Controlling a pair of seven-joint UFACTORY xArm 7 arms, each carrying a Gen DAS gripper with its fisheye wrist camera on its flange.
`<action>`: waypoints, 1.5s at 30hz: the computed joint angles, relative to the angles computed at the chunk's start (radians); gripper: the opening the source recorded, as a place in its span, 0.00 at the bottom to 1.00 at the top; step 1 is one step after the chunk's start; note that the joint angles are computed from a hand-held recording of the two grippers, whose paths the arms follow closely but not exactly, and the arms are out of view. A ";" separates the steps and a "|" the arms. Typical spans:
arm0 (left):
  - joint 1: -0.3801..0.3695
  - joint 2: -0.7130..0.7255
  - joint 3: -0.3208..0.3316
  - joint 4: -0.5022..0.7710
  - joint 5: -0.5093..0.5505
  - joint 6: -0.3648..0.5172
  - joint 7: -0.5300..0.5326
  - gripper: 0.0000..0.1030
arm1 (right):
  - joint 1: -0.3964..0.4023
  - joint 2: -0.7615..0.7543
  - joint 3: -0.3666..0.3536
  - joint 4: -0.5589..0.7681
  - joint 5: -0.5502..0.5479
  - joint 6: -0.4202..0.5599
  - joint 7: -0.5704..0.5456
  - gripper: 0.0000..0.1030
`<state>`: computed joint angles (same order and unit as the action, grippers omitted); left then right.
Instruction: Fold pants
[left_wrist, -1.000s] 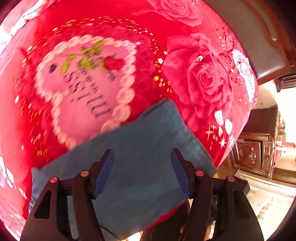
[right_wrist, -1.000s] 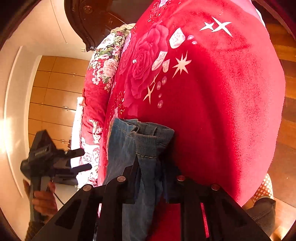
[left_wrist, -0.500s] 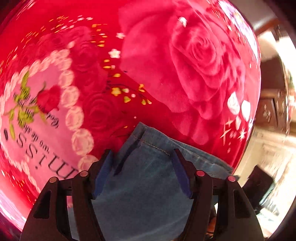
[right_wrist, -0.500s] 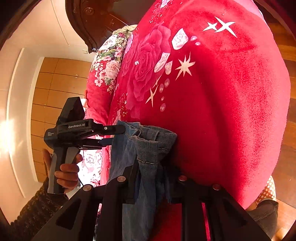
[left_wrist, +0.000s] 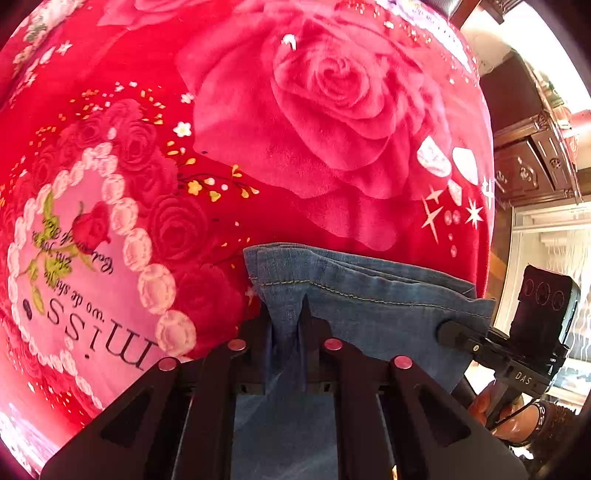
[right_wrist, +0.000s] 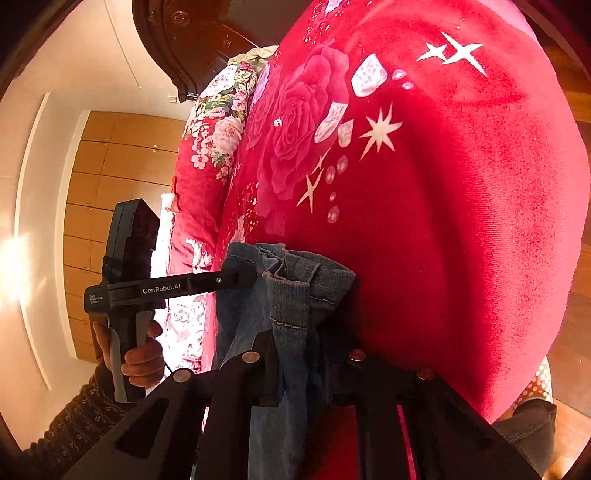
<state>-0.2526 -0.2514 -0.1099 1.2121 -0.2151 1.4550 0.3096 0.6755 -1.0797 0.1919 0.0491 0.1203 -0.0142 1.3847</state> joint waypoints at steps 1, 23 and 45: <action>0.000 -0.025 0.002 -0.014 -0.007 -0.008 -0.001 0.06 | 0.012 0.007 -0.018 0.008 -0.004 0.001 -0.015 0.10; 0.244 -0.462 0.196 -0.180 0.038 0.239 -0.146 0.09 | 0.338 0.388 -0.002 0.560 0.065 0.354 -0.638 0.17; 0.489 -1.033 0.287 -0.595 -0.190 0.399 -0.523 0.45 | 0.127 0.703 -0.001 0.968 0.300 0.743 -1.014 0.61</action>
